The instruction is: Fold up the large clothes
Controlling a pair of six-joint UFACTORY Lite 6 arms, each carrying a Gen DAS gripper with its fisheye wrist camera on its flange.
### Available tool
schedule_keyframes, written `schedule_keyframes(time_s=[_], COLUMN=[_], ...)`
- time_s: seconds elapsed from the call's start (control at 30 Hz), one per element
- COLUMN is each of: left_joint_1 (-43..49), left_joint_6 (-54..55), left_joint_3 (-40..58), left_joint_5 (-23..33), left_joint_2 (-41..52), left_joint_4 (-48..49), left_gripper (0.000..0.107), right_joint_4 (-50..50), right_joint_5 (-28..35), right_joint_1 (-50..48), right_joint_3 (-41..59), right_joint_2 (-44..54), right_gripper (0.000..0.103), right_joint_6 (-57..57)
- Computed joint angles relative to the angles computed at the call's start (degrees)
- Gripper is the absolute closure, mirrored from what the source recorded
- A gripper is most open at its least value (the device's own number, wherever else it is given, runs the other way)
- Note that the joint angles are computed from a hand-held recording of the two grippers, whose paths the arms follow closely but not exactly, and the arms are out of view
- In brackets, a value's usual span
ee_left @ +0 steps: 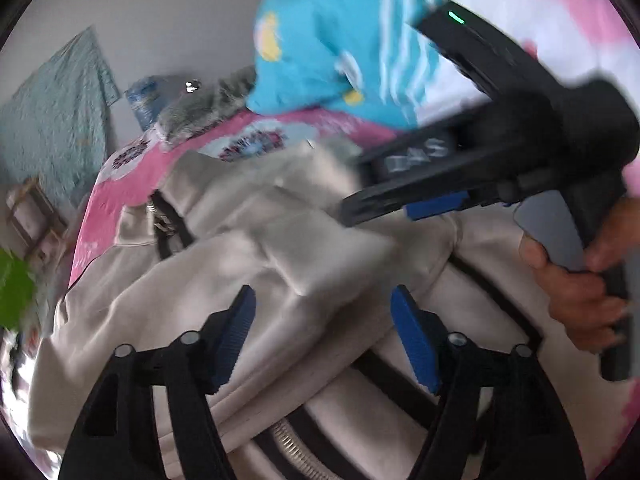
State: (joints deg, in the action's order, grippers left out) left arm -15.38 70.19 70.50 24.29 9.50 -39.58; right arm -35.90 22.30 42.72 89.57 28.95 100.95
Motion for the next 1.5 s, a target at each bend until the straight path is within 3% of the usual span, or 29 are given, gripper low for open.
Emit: schedule_keyframes(time_s=[0.03,0.1,0.13,0.17,0.23,0.37,0.53,0.6,0.77,0.83,0.93,1.0,1.1,1.13,1.17,1.2,1.23,1.33,1.4,1.43,1.5], left_joint_1=[-0.85,-1.49,-1.22,-1.17,-0.74,-0.67,-4.22,-5.69,-6.26,-4.18,3.31,12.15,23.12,26.71,28.03,28.98,29.43,29.58,32.61,34.25,35.68], left_joint_6=[-2.58,-10.25,-12.37,-13.86,-10.51,-9.57,-18.29,-20.82,-29.18,-28.32,-19.18,-11.28,-8.02,-8.97,-10.27,-12.46,-14.21,-18.41,-13.09,-12.56,-13.16], left_joint_3=[1.12,5.71,7.75,9.2,8.96,10.6,17.36,19.29,28.05,28.49,19.71,13.38,15.34,19.18,22.35,25.99,29.42,29.46,28.12,28.33,28.45], left_joint_5=[-0.6,-0.64,0.41,0.37,-0.48,1.0,4.25,4.38,11.14,16.02,22.85,28.11,33.42,33.95,33.24,31.64,30.05,19.15,17.16,18.11,18.84], left_joint_2=[1.92,6.6,8.1,8.77,6.97,2.89,4.19,6.49,18.98,20.31,14.61,8.98,9.05,11.53,13.68,16.22,19.07,22.38,23.3,23.48,23.59], left_joint_4=[1.33,4.36,4.69,5.0,-0.01,-8.76,-10.43,-9.85,-1.66,-2.53,-8.91,-13.43,-16.75,-16.59,-15.29,-12.79,-9.96,1.19,-1.39,-3.35,-5.84], left_gripper=[0.05,0.068,0.082,0.091,0.093,0.094,0.093,0.093,0.064,0.055,0.042,0.041,0.041,0.047,0.071,0.085,0.107,0.106,0.104,0.103,0.103], right_joint_4=[-4.42,-8.86,-7.95,-5.98,-8.76,-13.42,-20.11,-20.18,-7.75,-5.37,-7.36,-11.04,-16.33,-17.31,-18.18,-19.96,-21.56,-16.71,-11.72,-11.18,-13.39], right_joint_5=[-4.94,-13.59,-15.99,-17.05,-14.08,1.26,13.42,13.41,13.32,15.66,21.54,27.6,35.3,37.23,39.99,42.03,41.68,33.85,36.77,37.8,37.66], right_joint_1=[-0.39,-1.68,-1.89,-1.93,-1.06,3.37,6.29,5.31,0.42,0.77,3.96,7.22,11.73,12.95,13.25,14.06,14.45,12.0,10.07,9.55,10.23], right_joint_3=[-3.34,-5.45,-5.13,-4.04,-1.28,7.96,9.45,6.61,1.02,-0.69,-0.24,2.23,8.15,11.56,17.16,20.37,21.76,25.63,31.52,31.18,28.16], right_joint_2=[-1.33,-1.34,-0.76,-0.28,-1.13,-3.34,-6.78,-7.78,-6.29,-5.71,-6.05,-5.52,-2.51,-0.45,3.34,5.75,7.02,12.24,20.96,22.71,22.13], right_gripper=[0.036,0.053,0.076,0.084,0.088,0.089,0.089,0.089,0.085,0.079,0.079,0.076,0.07,0.07,0.07,0.07,0.07,0.071,0.076,0.07,0.07], right_joint_6=[5.73,9.99,8.56,6.34,7.26,3.11,3.65,4.94,-1.24,0.2,1.65,2.27,1.9,-0.43,-3.04,-3.98,-3.98,-7.7,-13.98,-13.73,-10.53])
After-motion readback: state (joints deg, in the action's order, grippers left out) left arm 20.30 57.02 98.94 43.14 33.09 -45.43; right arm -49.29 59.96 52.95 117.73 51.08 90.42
